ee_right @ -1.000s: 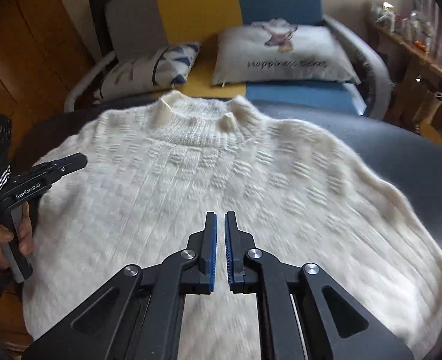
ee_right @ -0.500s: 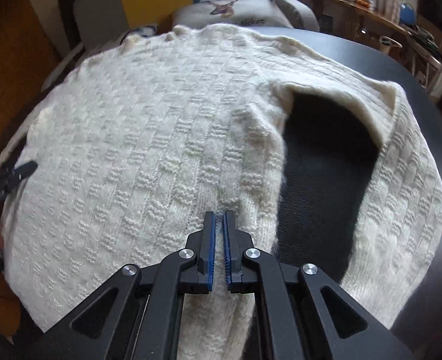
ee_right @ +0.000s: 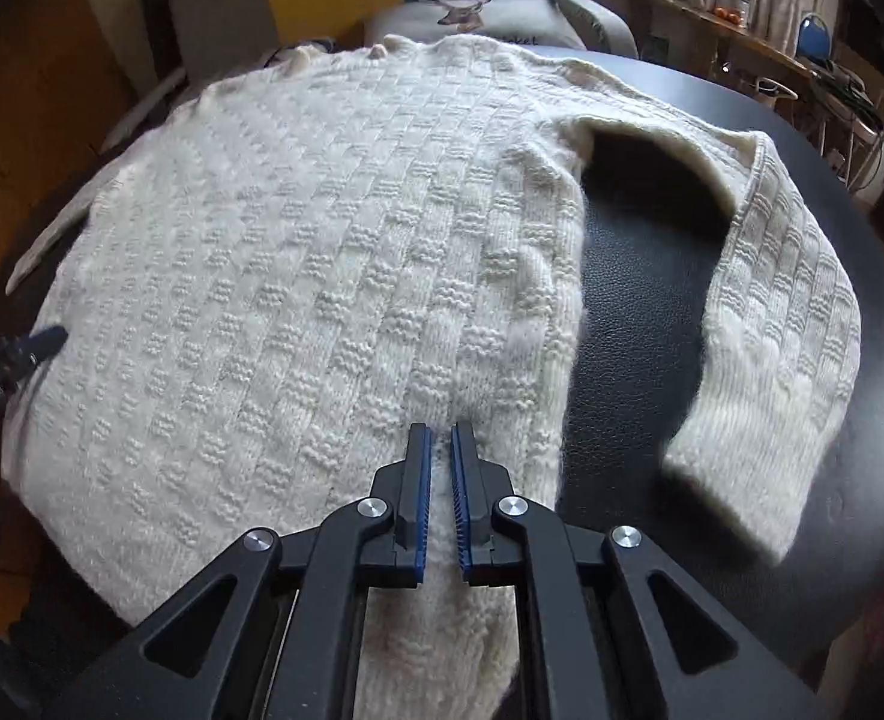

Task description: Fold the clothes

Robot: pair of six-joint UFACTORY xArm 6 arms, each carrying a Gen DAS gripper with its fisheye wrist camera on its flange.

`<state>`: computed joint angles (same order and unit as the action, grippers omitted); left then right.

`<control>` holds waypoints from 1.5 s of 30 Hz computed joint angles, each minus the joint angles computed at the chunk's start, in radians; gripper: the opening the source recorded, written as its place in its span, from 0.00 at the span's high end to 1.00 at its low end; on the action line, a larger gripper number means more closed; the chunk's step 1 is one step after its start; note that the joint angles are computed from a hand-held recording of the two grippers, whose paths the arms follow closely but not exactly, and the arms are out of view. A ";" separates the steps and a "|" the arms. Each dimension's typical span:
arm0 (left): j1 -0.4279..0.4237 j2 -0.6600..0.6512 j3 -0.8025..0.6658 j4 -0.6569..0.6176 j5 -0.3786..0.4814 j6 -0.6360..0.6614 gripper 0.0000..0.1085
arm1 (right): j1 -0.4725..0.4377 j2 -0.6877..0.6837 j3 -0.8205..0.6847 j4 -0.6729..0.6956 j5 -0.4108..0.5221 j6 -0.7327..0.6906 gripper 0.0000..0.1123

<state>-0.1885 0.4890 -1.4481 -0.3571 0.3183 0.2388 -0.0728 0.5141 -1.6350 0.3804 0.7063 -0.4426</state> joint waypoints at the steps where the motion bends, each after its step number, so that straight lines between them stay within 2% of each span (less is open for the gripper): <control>1: 0.003 -0.011 0.007 -0.019 0.005 -0.003 0.90 | -0.003 -0.005 0.006 0.016 -0.004 0.008 0.93; 2: 0.007 -0.021 0.013 -0.038 0.009 -0.007 0.90 | -0.005 -0.016 0.017 0.027 -0.007 0.012 0.93; 4: 0.001 -0.070 0.068 -0.126 -0.021 0.065 0.90 | -0.003 -0.060 0.059 0.090 -0.006 -0.041 0.93; 6: -0.004 -0.108 0.124 -0.104 -0.045 0.068 0.90 | 0.006 -0.104 0.096 0.193 0.023 -0.142 0.93; 7: -0.002 -0.113 0.139 -0.053 -0.035 0.025 0.90 | 0.015 -0.118 0.113 0.214 0.032 -0.173 0.93; 8: 0.001 -0.116 0.152 -0.033 -0.023 0.011 0.90 | 0.029 -0.125 0.129 0.212 0.034 -0.187 0.93; 10: -0.005 -0.127 0.196 -0.094 -0.071 0.059 0.90 | 0.059 -0.112 0.140 0.143 0.038 -0.156 0.93; 13: 0.000 -0.132 0.196 -0.144 -0.047 0.050 0.90 | 0.080 -0.132 0.211 0.173 -0.059 -0.199 0.93; 15: -0.002 -0.139 0.209 -0.104 -0.056 0.026 0.90 | 0.079 -0.135 0.214 0.170 -0.052 -0.205 0.93; 19: 0.000 -0.160 0.206 -0.074 -0.052 -0.003 0.90 | 0.070 -0.118 0.155 0.118 0.044 -0.162 0.93; 22: 0.002 -0.149 0.156 -0.183 -0.090 0.073 0.89 | 0.078 -0.058 0.035 0.141 0.085 -0.148 0.93; 24: 0.007 -0.117 0.093 -0.219 -0.079 0.112 0.85 | 0.097 0.002 -0.067 0.183 0.115 -0.151 0.93; 26: 0.020 -0.060 0.018 -0.127 -0.043 0.039 0.85 | 0.121 0.069 -0.176 0.215 0.145 -0.148 0.92; 28: 0.034 -0.002 -0.052 0.010 0.019 -0.073 0.85 | 0.141 0.142 -0.280 0.236 0.180 -0.132 0.85; 29: 0.041 0.016 -0.059 0.059 0.041 -0.109 0.85 | 0.152 0.163 -0.307 0.231 0.187 -0.119 0.79; 30: 0.044 0.034 -0.055 0.074 0.038 -0.112 0.85 | 0.162 0.172 -0.311 0.215 0.189 -0.108 0.77; 32: 0.046 0.001 0.016 0.051 -0.036 -0.066 0.85 | 0.179 0.196 -0.316 0.199 0.208 -0.095 0.77; 34: 0.046 -0.025 0.068 0.066 -0.075 -0.064 0.85 | 0.204 0.174 -0.264 0.170 0.147 -0.141 0.76; 37: 0.047 -0.023 0.057 -0.002 -0.064 -0.039 0.85 | 0.218 0.159 -0.232 0.150 0.102 -0.171 0.76; 39: 0.052 -0.019 0.027 -0.022 -0.029 -0.063 0.85 | 0.212 0.164 -0.242 0.165 0.117 -0.170 0.76; 41: 0.050 -0.046 0.047 -0.005 -0.049 -0.087 0.85 | 0.201 0.169 -0.261 0.175 0.144 -0.154 0.76; 45: 0.073 -0.061 0.025 -0.181 -0.044 0.000 0.85 | 0.189 0.168 -0.301 0.214 0.176 -0.147 0.76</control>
<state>-0.1158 0.4281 -1.4234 -0.5384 0.2742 0.2392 0.1162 0.6821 -1.9356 0.5948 0.8819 -0.5894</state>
